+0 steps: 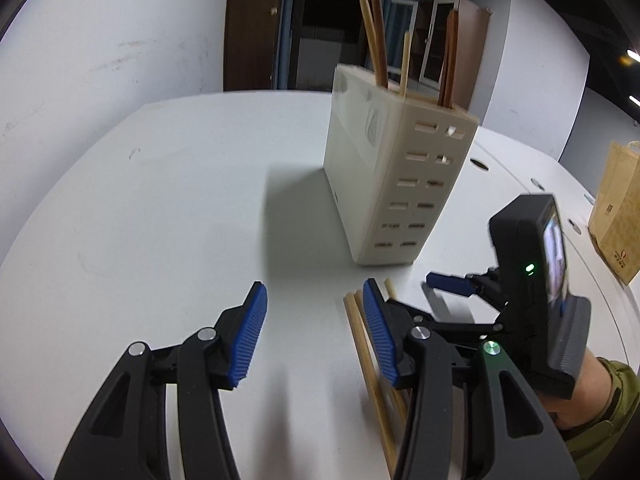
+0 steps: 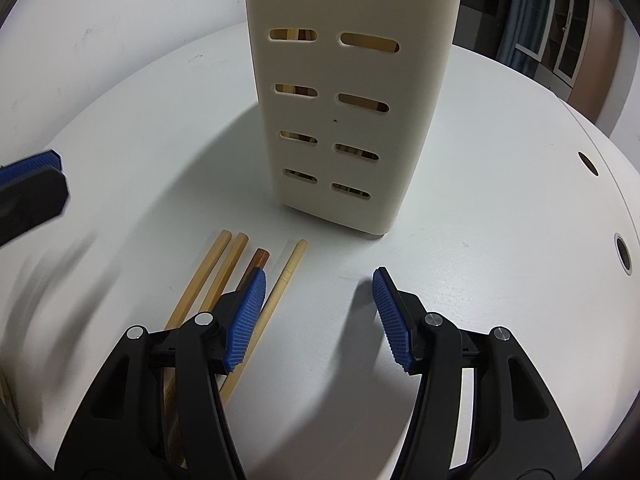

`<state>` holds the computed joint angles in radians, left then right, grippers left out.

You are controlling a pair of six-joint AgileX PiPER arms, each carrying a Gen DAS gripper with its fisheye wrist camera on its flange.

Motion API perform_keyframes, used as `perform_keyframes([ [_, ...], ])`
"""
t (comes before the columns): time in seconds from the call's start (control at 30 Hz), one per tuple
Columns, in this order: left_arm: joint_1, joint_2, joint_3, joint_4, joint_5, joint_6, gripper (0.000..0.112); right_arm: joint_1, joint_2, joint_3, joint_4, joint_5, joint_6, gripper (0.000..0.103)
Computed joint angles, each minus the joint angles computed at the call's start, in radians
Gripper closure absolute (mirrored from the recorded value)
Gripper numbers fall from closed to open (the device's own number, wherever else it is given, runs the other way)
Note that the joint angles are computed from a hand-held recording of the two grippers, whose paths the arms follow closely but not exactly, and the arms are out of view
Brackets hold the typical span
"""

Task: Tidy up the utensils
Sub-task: 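Withdraw both open tools back toward the remaining chopsticks, then close the left tool on a light chopstick while the right tool grasps another light one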

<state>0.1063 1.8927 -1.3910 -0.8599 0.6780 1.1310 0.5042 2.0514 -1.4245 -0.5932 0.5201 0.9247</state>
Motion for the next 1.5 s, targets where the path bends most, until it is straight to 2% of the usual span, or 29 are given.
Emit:
perform_keyframes([
  [0.1,-0.013,0.023,-0.019,0.050,0.003,-0.043,0.063,-0.013,-0.009,-0.003,0.043,0.002,-0.056,0.055],
  [0.27,-0.037,0.045,-0.031,0.111,-0.009,-0.088,0.063,-0.026,-0.020,0.010,0.078,-0.007,-0.102,0.073],
  [0.4,-0.059,0.081,-0.059,0.168,0.001,-0.137,0.063,-0.034,-0.022,0.011,0.101,-0.013,-0.132,0.080],
  [0.47,-0.071,0.112,-0.082,0.200,0.007,-0.163,0.063,-0.044,-0.025,0.015,0.124,-0.020,-0.156,0.087],
  [0.67,-0.107,0.134,-0.082,0.248,-0.007,-0.199,0.063,-0.058,-0.031,0.033,0.149,-0.045,-0.172,0.096],
  [1.1,-0.152,0.182,-0.109,0.322,-0.042,-0.276,0.063,-0.047,-0.037,0.022,0.142,-0.020,-0.173,0.098],
  [1.17,-0.177,0.171,-0.084,0.383,-0.100,-0.317,0.068,-0.045,-0.037,0.020,0.142,-0.019,-0.170,0.099],
  [1.5,-0.197,0.195,-0.145,0.495,-0.077,-0.419,0.090,-0.066,-0.057,0.050,0.175,-0.050,-0.197,0.099],
])
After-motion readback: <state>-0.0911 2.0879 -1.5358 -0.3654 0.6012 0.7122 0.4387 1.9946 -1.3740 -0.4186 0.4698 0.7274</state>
